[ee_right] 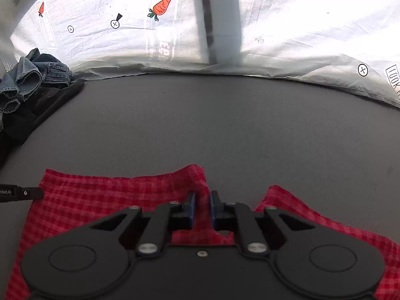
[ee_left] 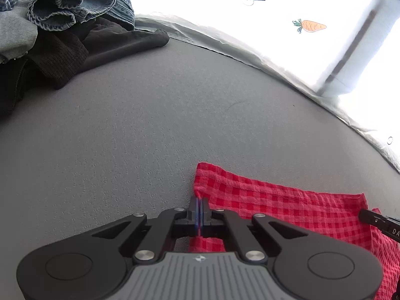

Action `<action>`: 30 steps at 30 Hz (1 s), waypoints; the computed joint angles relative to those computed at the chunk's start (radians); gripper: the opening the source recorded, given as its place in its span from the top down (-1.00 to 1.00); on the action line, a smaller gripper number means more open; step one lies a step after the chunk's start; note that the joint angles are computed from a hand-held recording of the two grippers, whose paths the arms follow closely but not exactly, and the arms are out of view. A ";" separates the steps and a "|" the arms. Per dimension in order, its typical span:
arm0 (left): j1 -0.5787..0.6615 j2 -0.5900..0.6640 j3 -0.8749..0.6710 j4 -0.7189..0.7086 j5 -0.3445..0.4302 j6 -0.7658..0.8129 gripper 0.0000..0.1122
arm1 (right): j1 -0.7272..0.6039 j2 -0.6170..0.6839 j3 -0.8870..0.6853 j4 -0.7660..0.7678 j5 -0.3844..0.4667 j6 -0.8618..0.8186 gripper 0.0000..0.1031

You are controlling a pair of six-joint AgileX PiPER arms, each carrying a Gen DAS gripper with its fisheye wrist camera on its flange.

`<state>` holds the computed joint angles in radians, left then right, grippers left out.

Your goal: Fold clothes

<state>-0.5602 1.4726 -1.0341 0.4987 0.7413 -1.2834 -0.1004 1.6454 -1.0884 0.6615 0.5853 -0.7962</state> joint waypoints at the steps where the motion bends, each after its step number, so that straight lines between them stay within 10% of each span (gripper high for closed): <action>1: 0.007 -0.005 0.006 0.006 -0.010 -0.019 1.00 | 0.015 0.023 -0.024 -0.026 0.000 0.035 0.97; 10: 0.089 0.067 -0.061 0.010 -0.020 0.020 0.98 | 0.078 0.134 -0.168 -0.160 -0.029 0.209 0.82; 13: 0.071 0.062 -0.085 0.044 0.022 -0.006 0.90 | 0.070 0.069 -0.135 -0.218 -0.058 0.287 0.03; 20: -0.107 -0.169 0.037 0.081 0.138 -0.175 0.29 | -0.121 -0.221 0.033 -0.250 0.034 0.338 -0.90; 30: -0.617 -0.338 0.153 0.043 0.371 -0.446 -0.10 | -0.647 -0.649 0.432 -0.202 0.270 -0.025 -0.96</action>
<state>-1.1770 1.1349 -0.8807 0.5422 1.1125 -1.7291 -0.7471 0.9962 -0.6560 0.4598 0.8553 -0.8211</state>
